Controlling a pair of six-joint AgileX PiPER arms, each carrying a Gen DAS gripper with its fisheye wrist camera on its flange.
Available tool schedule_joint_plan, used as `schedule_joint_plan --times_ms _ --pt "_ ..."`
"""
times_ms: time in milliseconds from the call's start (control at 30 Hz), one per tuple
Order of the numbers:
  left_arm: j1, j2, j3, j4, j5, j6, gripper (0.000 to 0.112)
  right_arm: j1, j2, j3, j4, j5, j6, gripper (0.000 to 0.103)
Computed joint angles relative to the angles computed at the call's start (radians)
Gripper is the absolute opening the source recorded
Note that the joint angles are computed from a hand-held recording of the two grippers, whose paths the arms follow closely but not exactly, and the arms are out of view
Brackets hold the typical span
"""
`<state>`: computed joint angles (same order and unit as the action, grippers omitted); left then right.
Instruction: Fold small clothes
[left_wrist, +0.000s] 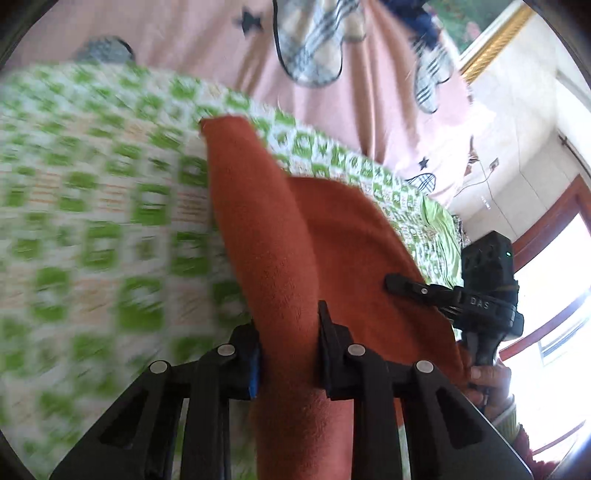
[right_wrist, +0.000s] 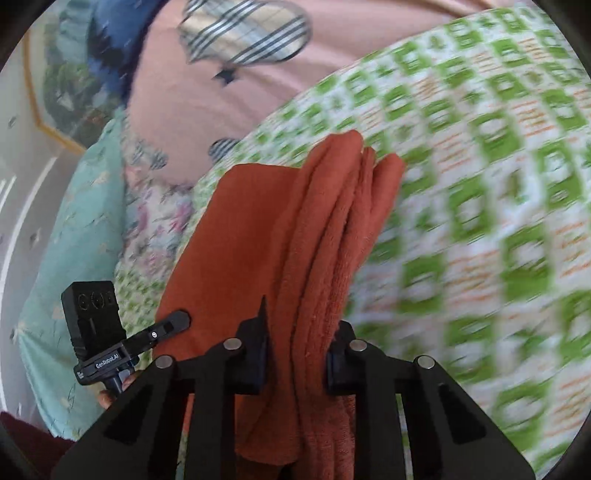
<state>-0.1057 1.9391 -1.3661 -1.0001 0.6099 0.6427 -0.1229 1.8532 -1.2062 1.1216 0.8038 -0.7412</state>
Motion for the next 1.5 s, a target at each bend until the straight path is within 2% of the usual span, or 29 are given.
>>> schedule_joint_plan --times_ms 133,267,333,400,433,500,567,667,733,867,900,967,1033,1067,1133,1200,1267,1333,1400,1500 --pt "0.142 -0.241 0.272 -0.028 0.031 0.098 0.024 0.151 -0.005 0.086 0.156 -0.026 -0.111 0.024" --pt "0.315 -0.403 0.469 -0.035 0.094 0.192 0.024 0.279 0.059 0.101 0.239 -0.061 -0.161 0.024" --pt "0.378 -0.416 0.535 -0.039 0.105 0.241 0.024 0.316 0.096 0.096 0.223 -0.096 -0.132 0.024" --pt "0.435 -0.372 0.571 -0.053 0.125 0.287 0.025 0.339 0.111 0.109 0.216 -0.149 -0.109 0.025" --pt "0.447 -0.344 0.584 -0.079 0.121 0.314 0.029 0.337 0.114 0.12 0.232 -0.155 -0.118 0.028" --pt "0.498 -0.277 0.586 -0.131 0.161 0.366 0.039 0.344 0.1 0.134 0.215 -0.182 -0.097 0.042" --pt "0.547 -0.215 0.553 -0.167 0.227 0.396 0.049 0.367 0.057 0.145 0.121 -0.232 -0.009 0.048" --pt "0.551 -0.153 0.451 -0.176 0.211 0.356 0.061 0.377 -0.007 0.181 0.092 -0.277 0.014 0.05" --pt "0.547 -0.094 0.349 -0.178 0.197 0.309 0.061 0.381 -0.05 0.208 0.086 -0.311 0.027 0.05" --pt "0.503 0.089 0.041 -0.117 0.199 0.117 0.059 0.383 -0.111 0.254 0.092 -0.338 0.027 0.05" --pt "0.488 0.127 -0.03 -0.086 0.192 0.071 0.055 0.383 -0.125 0.266 0.091 -0.342 0.028 0.05" --pt "0.46 0.195 -0.16 -0.006 0.176 -0.018 0.017 0.389 -0.14 0.273 0.086 -0.35 0.04 0.05" --pt "0.439 0.228 -0.237 0.069 0.146 -0.092 0.008 0.399 -0.164 0.279 0.046 -0.362 0.079 0.05" --pt "0.426 0.228 -0.255 0.092 0.127 -0.115 0.008 0.405 -0.177 0.279 0.024 -0.369 0.099 0.05" --pt "0.404 0.194 -0.249 0.159 0.069 -0.162 0.01 0.423 -0.199 0.277 -0.006 -0.387 0.132 0.05" --pt "0.394 0.136 -0.191 0.191 0.014 -0.177 0.017 0.441 -0.211 0.266 -0.026 -0.399 0.148 0.05" --pt "0.401 0.056 -0.095 0.154 -0.012 -0.129 0.033 0.456 -0.204 0.245 -0.063 -0.409 0.181 0.05" --pt "0.396 -0.032 0.015 0.14 -0.05 -0.088 0.039 0.48 -0.175 0.199 -0.184 -0.417 0.295 0.05" --pt "0.392 -0.13 0.148 0.08 -0.071 -0.001 0.04 0.495 -0.135 0.155 -0.278 -0.419 0.383 0.05" --pt "0.398 -0.275 0.339 -0.041 -0.059 0.152 0.04 0.499 -0.083 0.114 -0.358 -0.417 0.466 0.048"
